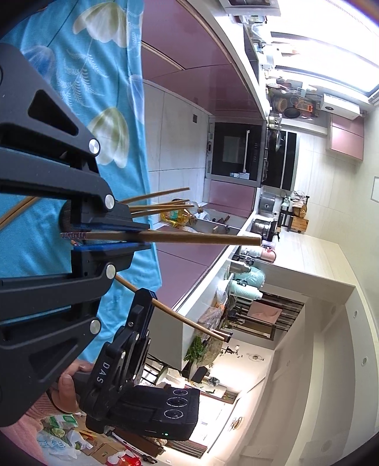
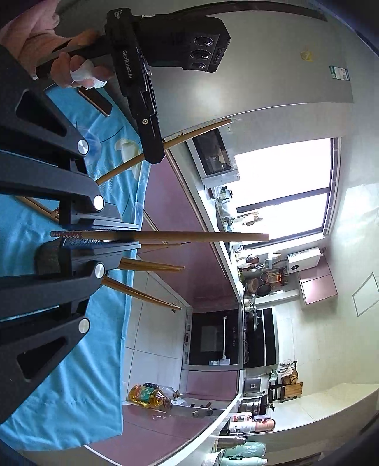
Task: Organize utensils
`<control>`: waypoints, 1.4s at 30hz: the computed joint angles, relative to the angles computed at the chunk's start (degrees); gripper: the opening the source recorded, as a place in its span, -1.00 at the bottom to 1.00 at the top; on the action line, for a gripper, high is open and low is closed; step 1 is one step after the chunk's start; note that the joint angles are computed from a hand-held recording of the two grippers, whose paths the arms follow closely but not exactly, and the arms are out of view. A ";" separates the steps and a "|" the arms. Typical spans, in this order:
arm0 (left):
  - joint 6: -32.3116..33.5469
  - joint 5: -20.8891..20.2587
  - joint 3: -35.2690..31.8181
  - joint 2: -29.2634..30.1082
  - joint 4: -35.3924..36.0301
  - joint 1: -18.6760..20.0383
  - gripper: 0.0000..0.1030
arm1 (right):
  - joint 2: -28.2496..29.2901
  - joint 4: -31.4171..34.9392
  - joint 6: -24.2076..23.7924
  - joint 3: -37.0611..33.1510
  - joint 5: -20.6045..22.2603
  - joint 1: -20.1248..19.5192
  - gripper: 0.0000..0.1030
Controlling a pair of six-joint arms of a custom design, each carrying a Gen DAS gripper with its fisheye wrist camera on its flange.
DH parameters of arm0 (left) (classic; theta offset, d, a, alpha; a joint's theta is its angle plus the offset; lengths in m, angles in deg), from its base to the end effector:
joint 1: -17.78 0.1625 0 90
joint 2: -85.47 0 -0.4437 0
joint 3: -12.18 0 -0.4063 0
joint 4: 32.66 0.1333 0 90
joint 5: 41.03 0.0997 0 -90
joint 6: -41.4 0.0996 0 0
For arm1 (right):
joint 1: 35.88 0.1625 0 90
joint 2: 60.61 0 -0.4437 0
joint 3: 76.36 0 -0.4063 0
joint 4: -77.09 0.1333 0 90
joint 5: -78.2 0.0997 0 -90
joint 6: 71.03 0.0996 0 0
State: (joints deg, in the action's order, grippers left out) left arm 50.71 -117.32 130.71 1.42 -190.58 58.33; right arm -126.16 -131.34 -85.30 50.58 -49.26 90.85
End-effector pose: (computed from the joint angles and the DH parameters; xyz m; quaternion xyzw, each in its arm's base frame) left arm -0.2912 -0.4556 0.3480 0.4366 0.8454 -0.3075 0.0093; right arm 0.3566 -0.3563 0.2504 0.2199 -0.8171 0.4985 0.1887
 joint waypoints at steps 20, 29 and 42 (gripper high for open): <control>0.81 2.12 -1.75 4.20 -4.58 -1.74 -0.85 | 1.04 -0.49 -3.12 -3.26 -0.89 -1.04 -0.89; 0.36 3.66 -2.39 6.94 -3.80 -2.02 -0.85 | 1.82 0.67 -1.91 -3.43 -1.47 -1.87 -0.89; 0.46 4.19 -2.82 8.93 -2.61 -0.74 -0.85 | 1.29 3.37 -0.50 -3.01 -1.74 -2.77 -0.89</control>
